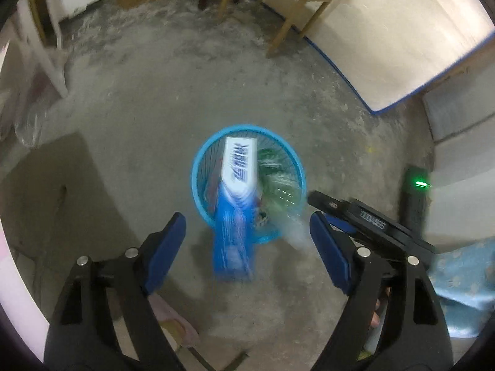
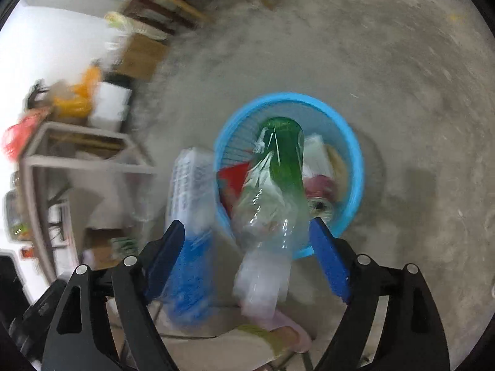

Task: Collect trash
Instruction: 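Open both tools to drop the bottle and toothpaste box into the wastebasket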

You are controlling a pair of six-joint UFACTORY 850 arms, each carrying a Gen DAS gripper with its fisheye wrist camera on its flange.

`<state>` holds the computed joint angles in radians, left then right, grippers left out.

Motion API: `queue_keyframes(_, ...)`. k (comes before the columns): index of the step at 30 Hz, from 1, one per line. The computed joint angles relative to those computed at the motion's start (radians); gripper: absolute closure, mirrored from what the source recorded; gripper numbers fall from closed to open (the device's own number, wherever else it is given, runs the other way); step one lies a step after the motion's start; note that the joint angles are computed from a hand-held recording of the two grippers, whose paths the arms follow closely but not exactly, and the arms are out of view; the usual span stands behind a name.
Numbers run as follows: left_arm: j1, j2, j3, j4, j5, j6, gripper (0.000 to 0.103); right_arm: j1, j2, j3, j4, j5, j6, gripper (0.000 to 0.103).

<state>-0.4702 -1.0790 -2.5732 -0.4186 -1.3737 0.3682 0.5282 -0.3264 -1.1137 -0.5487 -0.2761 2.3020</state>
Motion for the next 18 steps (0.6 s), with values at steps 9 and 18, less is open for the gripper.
queue_keyframes(9,0.075,0.181,0.247,-0.034,0.106,0.143,0.025,0.087,0.002,0.03,-0.117,-0.057,0.191,0.023)
queue_keyframes(18,0.177,0.422,0.509,-0.129,0.256,0.303,0.025,0.193,0.042,-0.089,-0.104,-0.358,0.054,0.023)
